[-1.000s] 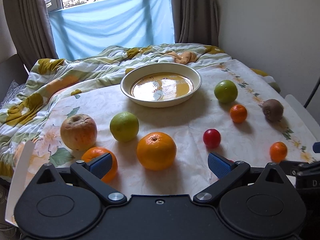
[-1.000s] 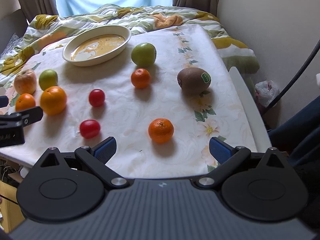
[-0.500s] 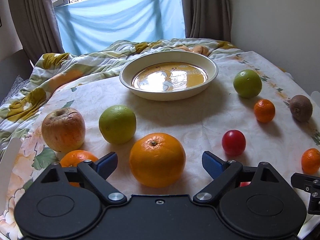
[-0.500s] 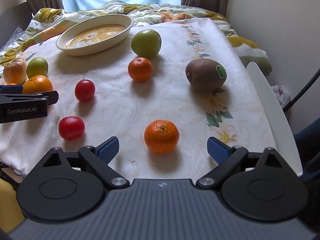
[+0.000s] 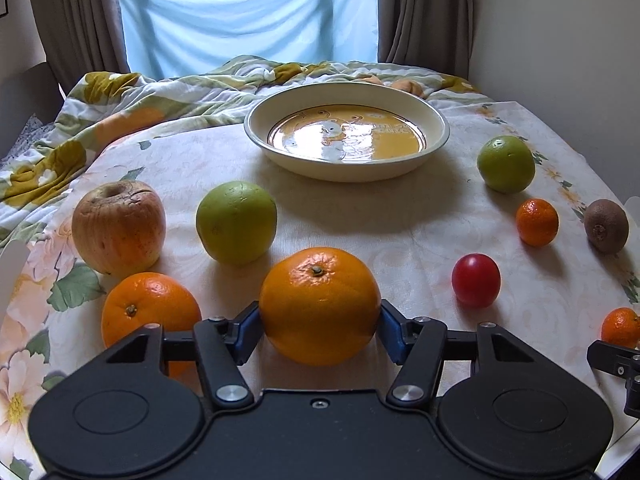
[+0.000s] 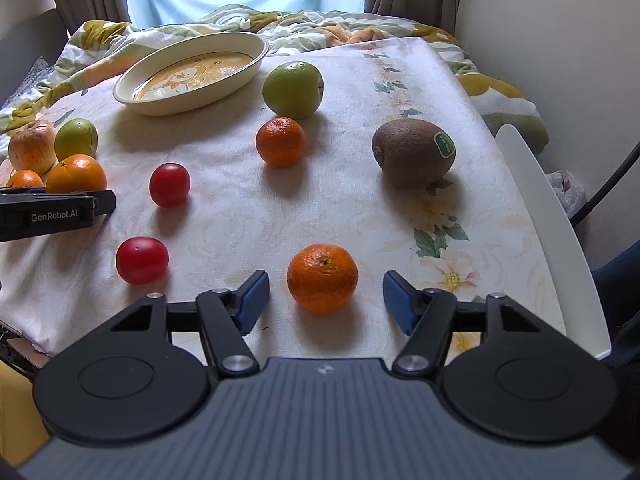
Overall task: Organize fruits
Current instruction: 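Close the left tool on a large orange while the right tool closes on a small mandarin, then lift and carry the orange with the left tool while the right tool carries the mandarin to the bowl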
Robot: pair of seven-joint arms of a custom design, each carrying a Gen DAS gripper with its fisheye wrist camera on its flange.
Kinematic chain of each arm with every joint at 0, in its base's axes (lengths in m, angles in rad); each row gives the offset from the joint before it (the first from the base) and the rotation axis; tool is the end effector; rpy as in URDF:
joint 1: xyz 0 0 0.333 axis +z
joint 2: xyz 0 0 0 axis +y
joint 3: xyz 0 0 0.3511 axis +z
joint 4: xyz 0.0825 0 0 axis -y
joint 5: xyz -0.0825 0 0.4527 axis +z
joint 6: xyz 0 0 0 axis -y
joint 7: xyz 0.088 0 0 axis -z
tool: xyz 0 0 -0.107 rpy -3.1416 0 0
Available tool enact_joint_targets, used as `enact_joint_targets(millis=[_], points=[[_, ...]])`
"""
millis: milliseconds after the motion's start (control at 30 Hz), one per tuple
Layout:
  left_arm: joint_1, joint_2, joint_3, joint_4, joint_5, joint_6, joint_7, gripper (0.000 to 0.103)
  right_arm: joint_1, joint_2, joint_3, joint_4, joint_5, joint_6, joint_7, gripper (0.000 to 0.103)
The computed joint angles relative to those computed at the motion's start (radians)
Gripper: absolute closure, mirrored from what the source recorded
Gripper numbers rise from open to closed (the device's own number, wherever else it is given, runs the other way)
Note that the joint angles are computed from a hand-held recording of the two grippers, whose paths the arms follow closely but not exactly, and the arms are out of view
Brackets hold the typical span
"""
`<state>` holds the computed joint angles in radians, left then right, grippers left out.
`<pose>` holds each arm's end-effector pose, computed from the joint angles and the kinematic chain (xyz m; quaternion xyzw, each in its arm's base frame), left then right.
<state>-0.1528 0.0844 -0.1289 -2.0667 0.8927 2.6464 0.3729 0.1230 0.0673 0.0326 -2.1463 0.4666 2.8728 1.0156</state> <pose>0.6271 -0.2016 0.4368 -0.7278 0.5813 -0.2097 0.2973 0.6453 0.0753 0.4369 -0.7568 0.5577 -0.1897 0.2833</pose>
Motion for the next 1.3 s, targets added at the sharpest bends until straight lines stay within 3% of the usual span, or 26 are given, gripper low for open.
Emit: enact_joint_targets(millis=[133, 233, 267, 567, 1033, 1300], points=[[-0.002, -0.006, -0.001, -0.007, 0.012, 0.0, -0.011, 0.039, -0.002, 0.003, 0.004, 0.0, 0.022, 0.009, -0.025, 0.032], [0.002, -0.009, -0.002, -0.012, 0.004, 0.012, -0.007, 0.04, -0.006, 0.004, 0.012, 0.002, 0.064, 0.014, -0.071, 0.051], [0.005, -0.013, -0.002, -0.016, -0.007, 0.019, -0.003, 0.04, -0.006, 0.003, 0.014, 0.002, 0.074, 0.016, -0.089, 0.051], [0.003, -0.065, -0.024, -0.037, -0.007, -0.017, -0.057, 0.04, -0.009, 0.0, 0.009, 0.039, 0.137, -0.049, -0.153, 0.052], [0.016, -0.166, -0.083, 0.027, -0.015, -0.18, -0.109, 0.04, -0.016, -0.013, -0.014, 0.179, 0.188, -0.182, -0.261, 0.052], [0.043, -0.143, -0.071, 0.112, -0.019, -0.175, -0.066, 0.04, -0.029, 0.044, -0.007, 0.343, 0.188, -0.282, -0.324, 0.052]])
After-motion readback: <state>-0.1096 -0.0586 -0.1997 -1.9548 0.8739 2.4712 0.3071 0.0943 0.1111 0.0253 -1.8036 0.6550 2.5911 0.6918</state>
